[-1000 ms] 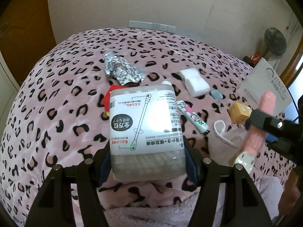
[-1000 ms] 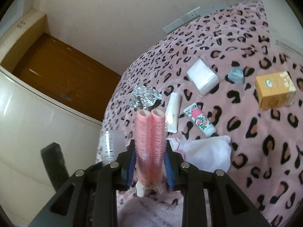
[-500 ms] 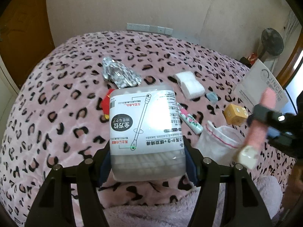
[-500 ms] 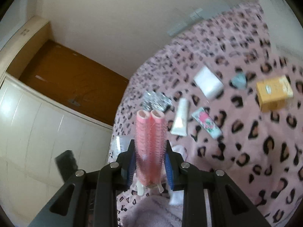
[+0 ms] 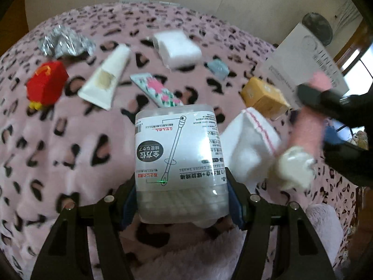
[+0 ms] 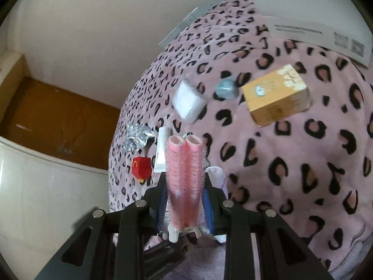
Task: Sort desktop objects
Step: 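Lift and carry the rollers and swab box toward the white paper bag, then bring both held items over the opening of the white paper bag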
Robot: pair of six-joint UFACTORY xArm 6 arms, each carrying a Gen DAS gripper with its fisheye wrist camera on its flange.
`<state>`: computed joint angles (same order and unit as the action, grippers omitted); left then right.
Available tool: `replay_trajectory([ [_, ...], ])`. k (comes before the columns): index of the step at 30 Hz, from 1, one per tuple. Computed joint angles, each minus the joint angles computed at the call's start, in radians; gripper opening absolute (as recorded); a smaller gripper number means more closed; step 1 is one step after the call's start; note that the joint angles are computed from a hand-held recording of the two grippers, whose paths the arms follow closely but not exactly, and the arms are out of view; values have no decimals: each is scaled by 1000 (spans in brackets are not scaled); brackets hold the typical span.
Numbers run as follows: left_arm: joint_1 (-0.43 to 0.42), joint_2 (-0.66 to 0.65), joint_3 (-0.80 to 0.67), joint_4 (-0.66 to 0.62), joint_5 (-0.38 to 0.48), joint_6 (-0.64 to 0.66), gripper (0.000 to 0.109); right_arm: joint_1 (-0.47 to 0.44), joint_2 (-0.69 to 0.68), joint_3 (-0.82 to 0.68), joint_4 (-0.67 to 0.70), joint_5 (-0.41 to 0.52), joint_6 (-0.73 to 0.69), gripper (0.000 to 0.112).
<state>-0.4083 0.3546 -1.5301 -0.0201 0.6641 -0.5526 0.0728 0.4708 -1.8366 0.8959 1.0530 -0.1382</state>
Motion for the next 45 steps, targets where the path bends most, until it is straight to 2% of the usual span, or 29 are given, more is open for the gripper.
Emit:
replay_trajectory([
  [6,-13,40,-45,79,41,-62,65,-25,-10,11,80,2,-21,27],
  [14,5,-74,-7,228,68,-157,65,-27,-42,-8,102,-8,-56,27],
  [24,13,-132,-100,320,191,-171,65,0,-73,4,-39,-7,-34,27],
  [34,-37,-71,-253,346,284,-137,65,37,-145,78,-302,-69,-2,27],
  [45,-96,9,-376,339,339,-100,65,18,-218,128,-441,-91,-12,27],
])
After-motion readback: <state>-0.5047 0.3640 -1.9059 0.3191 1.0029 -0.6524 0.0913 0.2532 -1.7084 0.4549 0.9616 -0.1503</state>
